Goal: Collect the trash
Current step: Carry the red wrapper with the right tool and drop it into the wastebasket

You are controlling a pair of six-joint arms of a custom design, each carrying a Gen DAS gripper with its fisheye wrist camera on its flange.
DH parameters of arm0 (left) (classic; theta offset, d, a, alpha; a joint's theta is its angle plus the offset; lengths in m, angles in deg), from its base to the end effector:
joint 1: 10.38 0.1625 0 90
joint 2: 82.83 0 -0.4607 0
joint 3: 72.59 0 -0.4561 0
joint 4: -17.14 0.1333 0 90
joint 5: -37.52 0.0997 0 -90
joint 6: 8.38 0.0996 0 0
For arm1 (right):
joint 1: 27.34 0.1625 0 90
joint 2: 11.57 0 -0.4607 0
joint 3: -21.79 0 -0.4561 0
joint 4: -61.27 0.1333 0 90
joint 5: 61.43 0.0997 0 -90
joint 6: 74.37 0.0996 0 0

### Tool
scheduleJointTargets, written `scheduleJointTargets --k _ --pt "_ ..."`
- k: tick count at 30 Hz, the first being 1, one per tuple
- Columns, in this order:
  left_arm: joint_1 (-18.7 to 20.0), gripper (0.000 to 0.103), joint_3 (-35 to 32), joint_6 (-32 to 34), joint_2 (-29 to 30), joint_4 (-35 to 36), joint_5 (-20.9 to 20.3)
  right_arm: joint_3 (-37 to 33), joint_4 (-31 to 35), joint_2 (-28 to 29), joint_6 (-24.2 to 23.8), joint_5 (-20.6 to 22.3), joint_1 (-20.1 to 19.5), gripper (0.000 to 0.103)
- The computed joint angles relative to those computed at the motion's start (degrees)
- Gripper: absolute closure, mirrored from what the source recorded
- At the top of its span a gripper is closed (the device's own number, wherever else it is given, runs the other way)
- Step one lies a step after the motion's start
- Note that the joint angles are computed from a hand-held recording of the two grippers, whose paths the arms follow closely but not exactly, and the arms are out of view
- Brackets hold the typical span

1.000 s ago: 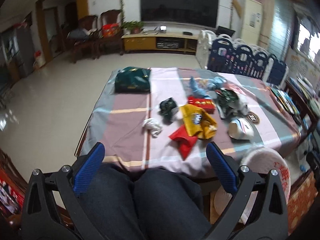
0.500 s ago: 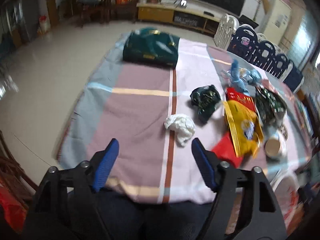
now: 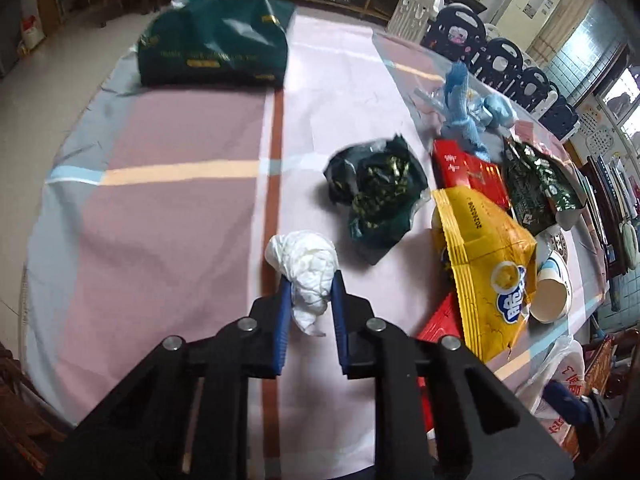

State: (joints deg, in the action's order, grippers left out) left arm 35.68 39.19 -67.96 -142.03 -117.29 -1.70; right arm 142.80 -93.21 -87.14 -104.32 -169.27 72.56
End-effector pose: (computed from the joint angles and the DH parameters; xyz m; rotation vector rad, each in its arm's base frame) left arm -0.2667 -0.5801 0.1195 -0.2435 2.3630 -0.7803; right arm 0.1975 -0.5340 0.2266 0.8706 -2.6144 0.3796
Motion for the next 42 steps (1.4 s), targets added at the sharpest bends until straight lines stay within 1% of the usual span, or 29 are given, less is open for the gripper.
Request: scheduleJointTargets --k 5,6,7,8,9,10,11,13,15,16,18,21,22,23,26,29,33,36,38,41,42 --pt "-3.7 0.083 4.14 -6.33 -5.21 2.25 4.35 -2.16 1.25 5.44 2.42 -2.22 0.25 0.028" --pt "-4.53 0.083 4.87 -7.86 -6.2 3.52 5.23 -2.37 1.13 6.17 2.49 -2.48 0.23 0.036" --pt "-5.44 0.083 5.42 -9.97 -7.11 5.57 6.21 -2.64 1.6 6.79 2.52 -2.91 0.24 0.057" --pt "-6.38 0.083 6.14 -12.29 -8.21 7.98 6.89 -3.0 2.26 7.28 2.87 -3.37 0.28 0.066" --pt "-7.14 0.083 6.45 -14.63 -8.94 10.57 7.54 -3.05 1.84 7.51 3.0 -3.59 0.27 0.072" --pt "-7.98 0.083 6.8 -17.46 -9.91 13.91 8.32 -2.95 2.8 6.74 3.19 -1.83 0.02 0.078" --pt "-8.63 0.083 6.99 -19.84 -10.7 16.94 8.95 -3.04 3.87 6.29 3.4 -0.59 -0.18 0.08" --pt "-9.89 0.083 7.04 -25.66 -12.16 24.29 10.1 -2.69 4.89 5.03 3.45 1.36 0.04 0.082" --pt "-10.71 0.083 7.27 -29.09 -13.27 28.36 10.56 -2.4 6.57 3.45 3.0 3.97 0.13 0.082" --pt "-11.0 0.083 7.47 -29.84 -13.73 29.0 10.69 -2.19 6.9 2.88 2.62 4.82 0.21 0.082" --pt "-11.4 0.083 7.65 -30.89 -14.27 29.92 10.76 -1.77 6.31 2.42 1.81 4.44 0.85 0.082" --pt "-12.1 0.083 7.95 -32.1 -14.97 30.93 10.68 -2.36 5.1 3.44 2.13 4.07 1.47 0.082" --pt "-12.44 0.083 7.99 -32.72 -15.18 31.63 10.69 -2.69 5.47 3.02 2.45 5.41 1.2 0.082" --pt "-12.75 0.083 7.98 -33.34 -15.36 32.46 10.69 -3.49 5.3 3.76 2.93 6.49 1.34 0.082" --pt "-13.51 0.082 7.92 -34.98 -15.82 34.46 10.53 -5.19 7.19 2.83 3.57 12.22 0.71 0.082" --pt "-13.97 0.082 7.95 -35.2 -15.88 34.57 10.34 -6.83 6.69 3.94 4.3 11.41 1.56 0.082" --pt "-14.56 0.082 7.84 -34.42 -15.81 34.61 10.37 -7.05 5.49 3.46 4.37 12.3 1.67 0.082" --pt "-15.0 0.082 7.84 -33.53 -15.5 34.34 10.31 -6.21 4.64 0.79 4.42 12.84 0.98 0.082" --pt "-15.25 0.082 7.41 -33.6 -14.89 35.24 10.35 -5.13 4.42 -2.31 4.78 13.86 -0.13 0.082" --pt "-15.55 0.082 7.55 -30.17 -13.76 31.9 10.19 -2.7 3.15 -7.3 3.38 12.36 -1.88 0.082" --pt "-15.54 0.082 7.49 -29.33 -13.31 30.94 9.94 -2.14 2.99 -8.66 3.0 11.08 -2.31 0.082"
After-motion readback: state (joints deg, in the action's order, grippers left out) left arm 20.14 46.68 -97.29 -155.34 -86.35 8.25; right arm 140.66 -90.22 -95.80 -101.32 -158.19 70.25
